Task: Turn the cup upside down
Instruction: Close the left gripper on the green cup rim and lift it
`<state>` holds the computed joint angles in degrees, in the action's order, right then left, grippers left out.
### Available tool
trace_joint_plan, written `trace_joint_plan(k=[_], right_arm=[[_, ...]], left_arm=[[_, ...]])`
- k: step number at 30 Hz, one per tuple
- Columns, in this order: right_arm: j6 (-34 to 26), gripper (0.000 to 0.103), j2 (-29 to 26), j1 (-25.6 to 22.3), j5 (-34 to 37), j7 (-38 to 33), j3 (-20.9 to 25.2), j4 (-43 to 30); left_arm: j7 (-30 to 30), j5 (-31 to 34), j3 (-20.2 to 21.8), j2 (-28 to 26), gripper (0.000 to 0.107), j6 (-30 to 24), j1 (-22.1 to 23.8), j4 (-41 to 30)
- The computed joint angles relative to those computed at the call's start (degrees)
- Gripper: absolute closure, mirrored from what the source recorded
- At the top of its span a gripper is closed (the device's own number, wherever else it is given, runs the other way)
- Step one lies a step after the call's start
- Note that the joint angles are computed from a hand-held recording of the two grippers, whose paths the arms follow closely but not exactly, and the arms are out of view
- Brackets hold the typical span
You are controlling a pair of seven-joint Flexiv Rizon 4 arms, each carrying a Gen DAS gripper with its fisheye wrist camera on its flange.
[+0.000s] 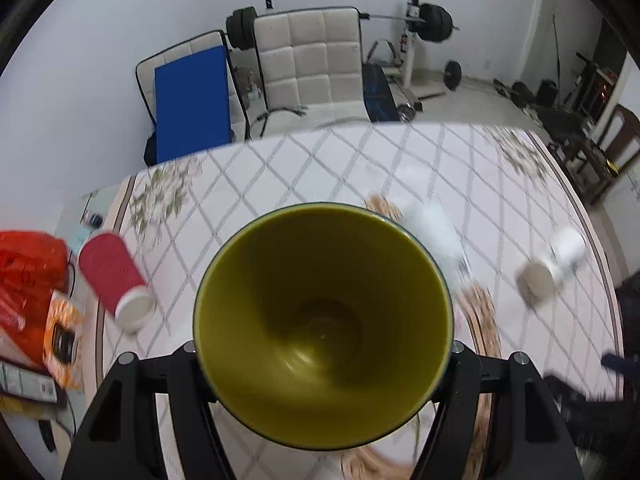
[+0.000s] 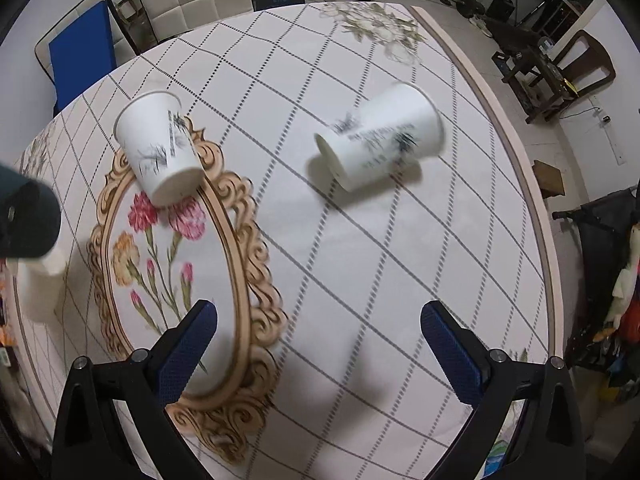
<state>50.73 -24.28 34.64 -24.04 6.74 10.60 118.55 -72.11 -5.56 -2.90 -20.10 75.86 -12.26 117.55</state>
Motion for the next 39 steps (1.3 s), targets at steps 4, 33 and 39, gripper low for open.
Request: trace_joint_plan(k=[4,33,39], right_arm=[[0.3,0.000,3.3,1.1,-1.2,2.7,0.8,4.0],[0.2,0.000,16.3,2.3,-0.4,12.8,8.0,18.6],[-0.9,0.000,14.9,1.7,0.8,11.4,7.8,17.3]], left_arm=[[-1.0,1.2,1.1,6.0,0.040,-4.5,-0.6,5.8],[-10.2,5.0,-1.6,3.5,0.040,-37.7,-3.4,4.4],[-12.1,4.3,-1.1,-0.4,0.040,-37.9,-3.8,1.4]])
